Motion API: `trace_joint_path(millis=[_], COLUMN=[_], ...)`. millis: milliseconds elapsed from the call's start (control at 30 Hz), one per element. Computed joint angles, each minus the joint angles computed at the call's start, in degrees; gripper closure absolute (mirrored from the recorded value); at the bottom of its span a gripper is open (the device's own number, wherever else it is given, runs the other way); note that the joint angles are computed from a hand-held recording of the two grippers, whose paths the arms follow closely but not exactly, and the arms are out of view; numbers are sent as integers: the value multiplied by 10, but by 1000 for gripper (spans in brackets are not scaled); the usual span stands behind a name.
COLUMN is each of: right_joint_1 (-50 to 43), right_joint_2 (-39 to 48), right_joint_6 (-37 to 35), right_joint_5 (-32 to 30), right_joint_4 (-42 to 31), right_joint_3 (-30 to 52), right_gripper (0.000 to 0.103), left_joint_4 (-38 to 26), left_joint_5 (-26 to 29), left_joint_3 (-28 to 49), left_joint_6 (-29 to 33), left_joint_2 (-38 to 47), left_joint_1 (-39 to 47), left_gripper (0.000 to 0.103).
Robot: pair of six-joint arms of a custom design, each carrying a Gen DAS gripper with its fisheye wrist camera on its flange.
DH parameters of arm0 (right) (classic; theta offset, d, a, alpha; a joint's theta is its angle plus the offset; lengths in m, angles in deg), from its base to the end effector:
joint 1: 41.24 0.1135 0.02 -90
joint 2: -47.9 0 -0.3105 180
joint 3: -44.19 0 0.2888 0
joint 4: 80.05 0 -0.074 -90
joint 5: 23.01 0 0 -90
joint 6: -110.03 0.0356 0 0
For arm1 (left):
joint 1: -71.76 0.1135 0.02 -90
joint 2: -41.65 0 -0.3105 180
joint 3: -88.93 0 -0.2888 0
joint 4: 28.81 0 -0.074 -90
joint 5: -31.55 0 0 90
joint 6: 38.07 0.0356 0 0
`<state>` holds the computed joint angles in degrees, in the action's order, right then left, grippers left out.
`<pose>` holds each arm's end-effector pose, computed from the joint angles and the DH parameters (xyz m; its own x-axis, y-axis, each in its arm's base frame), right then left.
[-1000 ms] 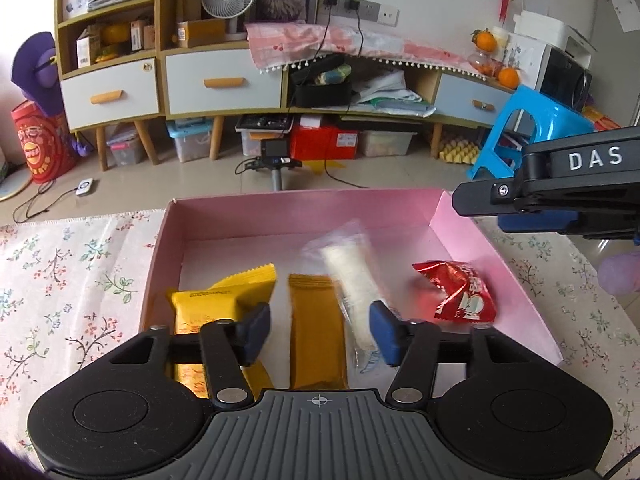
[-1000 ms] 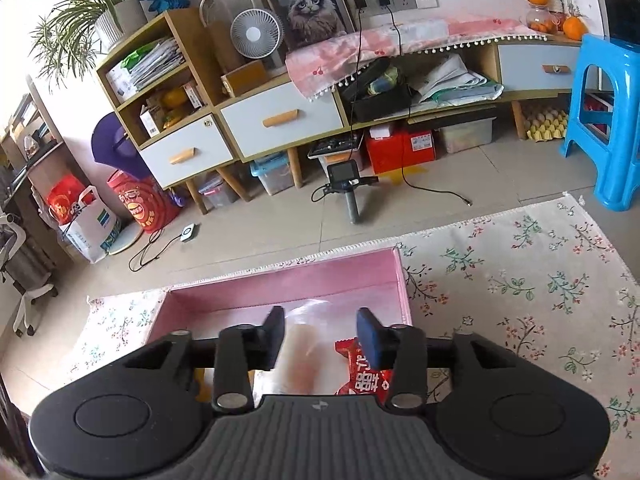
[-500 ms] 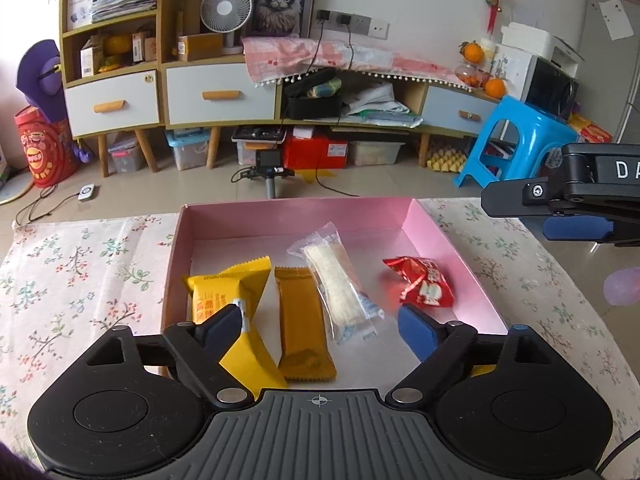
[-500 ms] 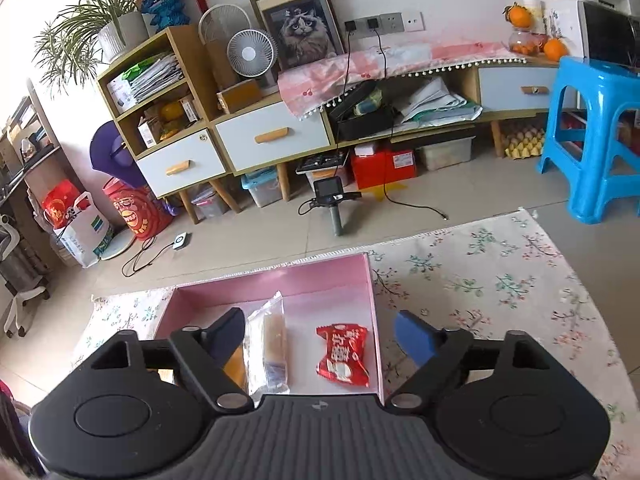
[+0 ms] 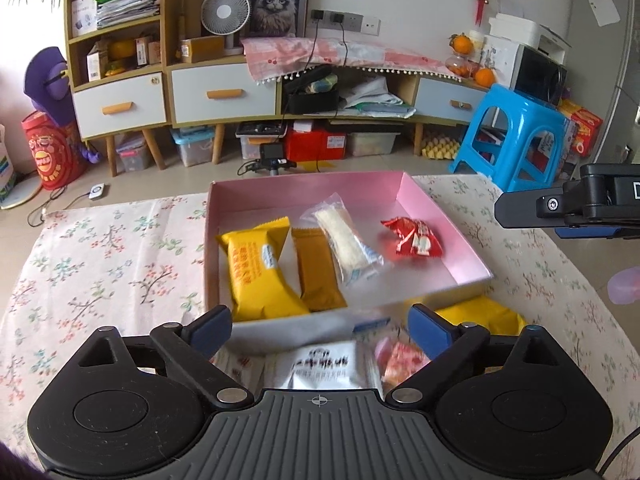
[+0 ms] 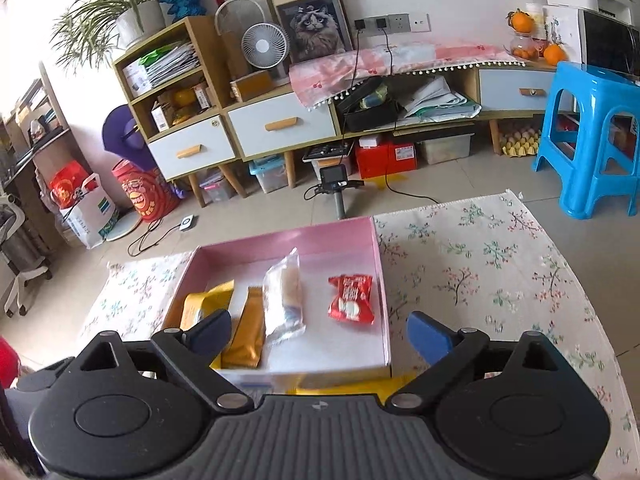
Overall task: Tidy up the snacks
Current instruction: 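Move both open tools back from the box to the snack pile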
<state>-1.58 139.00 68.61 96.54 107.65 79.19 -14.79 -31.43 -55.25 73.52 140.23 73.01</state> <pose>0.2088 0.1503 0.1057 -0.6082 0.3432 -0.7158 0.2312 0.9392 0.2539 0.2685 -0.0103 0.0843 -0.5958 0.3149 -0.7389 0.5370 0.8403 -0.0749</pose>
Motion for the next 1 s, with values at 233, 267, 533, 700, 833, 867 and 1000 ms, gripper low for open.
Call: trace_joint_path(millis=[233,267,533,700,833,867,1000], right_joint_1=[65,74,138,171,197,203,226], right_joint_2=[-11,-10,17,24,36,40,59], right_joint_6=[45,50,96,114,137,143,153], right_joint_5=[40,46,78,89,98,98,92], right_joint_4=[-26,-27,-3,-10,-19,-20,-33], right_joint_3=[-12,-14,-40,-51,-56,-57,-55], right_gripper=[14,14,12,11,11,11,11], left_joint_4=[-20,-20,-34,-56,-79,-90,-157], left_joint_5=[30,35,99,128,140,141,157], left_joint_3=[-32,-37,-66,-78,-82,-82,-84], left_joint_6=[58,66,143,200,243,256,328], left_joint_2=[-33,-35,-50,-52,-45,-44,-53], left_joint_1=[50,58,126,164,193,199,232], left_gripper=[5,5,4,4,4,4,4])
